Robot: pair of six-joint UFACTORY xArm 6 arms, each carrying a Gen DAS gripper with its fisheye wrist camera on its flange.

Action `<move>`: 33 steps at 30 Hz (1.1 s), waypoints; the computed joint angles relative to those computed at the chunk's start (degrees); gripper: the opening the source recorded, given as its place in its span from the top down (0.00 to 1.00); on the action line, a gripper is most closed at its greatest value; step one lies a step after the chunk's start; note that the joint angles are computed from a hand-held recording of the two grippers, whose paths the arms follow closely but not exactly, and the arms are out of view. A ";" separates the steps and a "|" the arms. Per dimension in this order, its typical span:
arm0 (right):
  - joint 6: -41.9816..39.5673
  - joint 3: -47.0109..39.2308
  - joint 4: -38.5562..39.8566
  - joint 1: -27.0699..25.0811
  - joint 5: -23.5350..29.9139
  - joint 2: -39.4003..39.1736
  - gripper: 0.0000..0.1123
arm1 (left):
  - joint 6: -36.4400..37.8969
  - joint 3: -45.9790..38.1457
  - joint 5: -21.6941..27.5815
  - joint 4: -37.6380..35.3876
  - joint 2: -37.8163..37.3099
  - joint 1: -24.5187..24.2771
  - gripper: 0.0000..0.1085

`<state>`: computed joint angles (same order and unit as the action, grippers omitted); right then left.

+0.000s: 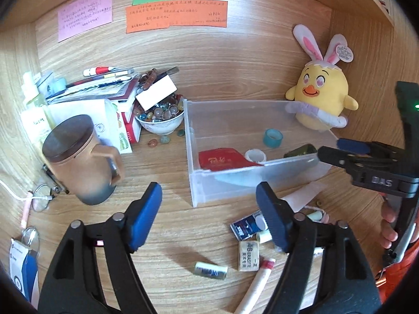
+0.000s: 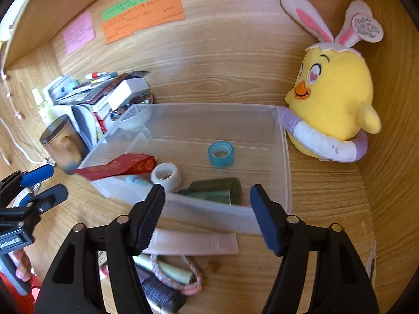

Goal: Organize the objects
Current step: 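Withdraw both open tools from the clear box, then grasp the green tape dispenser with the left tool while the right tool grasps the purple spray bottle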

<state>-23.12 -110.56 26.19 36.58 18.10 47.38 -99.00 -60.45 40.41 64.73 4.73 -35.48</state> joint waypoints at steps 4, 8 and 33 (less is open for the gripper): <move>-6.20 8.24 5.89 0.65 -3.51 -5.33 0.34 | -1.46 1.27 1.53 0.11 -1.01 -1.16 0.14; -10.58 14.41 9.88 1.42 -6.48 -9.03 0.31 | -2.99 3.23 1.57 -0.36 -2.08 -1.72 0.11; -5.97 21.01 13.00 4.03 -0.13 -8.99 0.29 | -2.76 9.58 -10.30 -7.11 1.01 0.94 0.38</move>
